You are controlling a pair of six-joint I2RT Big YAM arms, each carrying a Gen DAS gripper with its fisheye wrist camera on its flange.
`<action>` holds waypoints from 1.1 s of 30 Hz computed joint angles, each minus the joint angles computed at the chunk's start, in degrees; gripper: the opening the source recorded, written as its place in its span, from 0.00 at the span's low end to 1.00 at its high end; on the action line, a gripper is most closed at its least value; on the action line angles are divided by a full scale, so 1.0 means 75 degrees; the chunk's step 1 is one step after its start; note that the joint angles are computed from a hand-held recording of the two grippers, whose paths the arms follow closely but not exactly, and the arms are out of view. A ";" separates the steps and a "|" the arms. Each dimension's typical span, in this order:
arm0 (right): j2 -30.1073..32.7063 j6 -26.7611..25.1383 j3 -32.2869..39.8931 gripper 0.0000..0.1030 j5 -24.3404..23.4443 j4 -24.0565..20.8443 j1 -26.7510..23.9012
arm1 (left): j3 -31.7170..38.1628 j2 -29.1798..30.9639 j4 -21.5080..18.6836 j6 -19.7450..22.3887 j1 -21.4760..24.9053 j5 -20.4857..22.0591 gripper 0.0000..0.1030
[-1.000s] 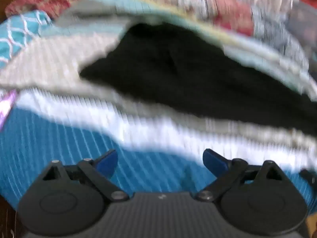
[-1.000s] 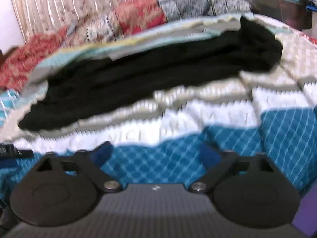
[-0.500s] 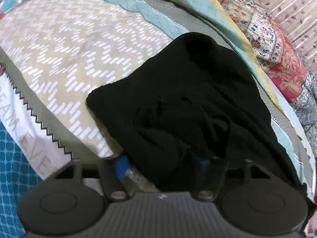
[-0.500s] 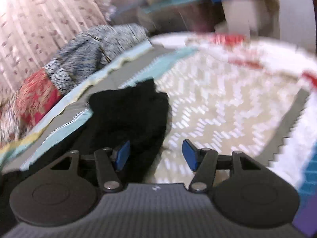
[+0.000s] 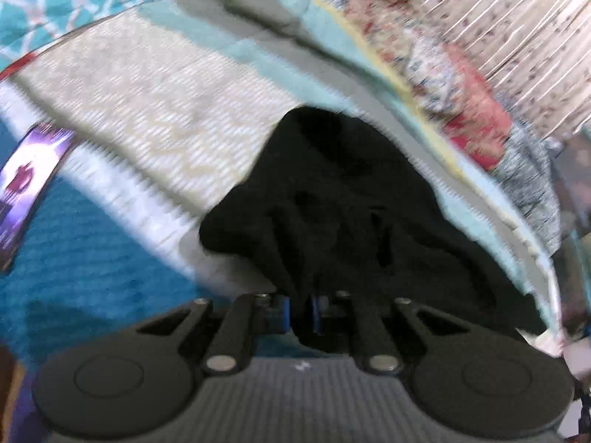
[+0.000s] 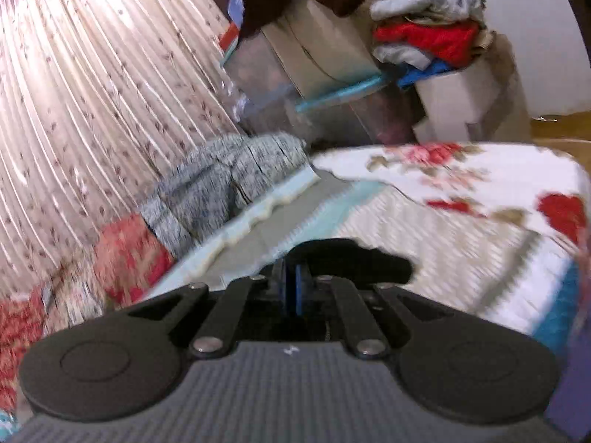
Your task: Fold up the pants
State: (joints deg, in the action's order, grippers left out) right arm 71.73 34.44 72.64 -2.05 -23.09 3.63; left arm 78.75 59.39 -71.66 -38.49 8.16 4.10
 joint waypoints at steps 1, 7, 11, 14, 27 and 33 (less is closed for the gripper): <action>0.0043 0.0016 -0.0012 0.12 -0.0101 -0.0364 -0.0045 | -0.0127 -0.0044 -0.0150 0.0069 0.0010 0.0039 0.10; -0.0363 0.0487 -0.0986 0.44 0.0065 -0.1147 -0.0403 | -0.0453 0.0009 -0.0508 0.0100 0.0129 0.0421 0.35; -0.0156 0.0310 -0.0841 0.44 0.0335 -0.0631 -0.0661 | -0.0591 -0.0213 -0.0394 0.0151 0.0206 0.0230 0.50; 0.0186 0.0066 -0.0665 0.45 0.0001 -0.0535 -0.0799 | -0.0579 0.0070 -0.0213 0.0114 0.0295 0.0309 0.32; -0.0318 -0.1301 -0.0787 0.13 0.0490 0.0148 -0.0760 | -0.0862 -0.0402 -0.0646 0.0446 0.0074 0.0158 0.18; -0.0865 0.0166 -0.1343 0.37 0.1564 -0.1899 -0.1324 | -0.0621 -0.1022 -0.0895 0.1638 0.0870 0.1658 0.32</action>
State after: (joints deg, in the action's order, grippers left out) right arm 65.24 35.69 62.57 9.67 -37.33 -6.30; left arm 74.10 51.73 -78.37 -26.21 14.68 16.54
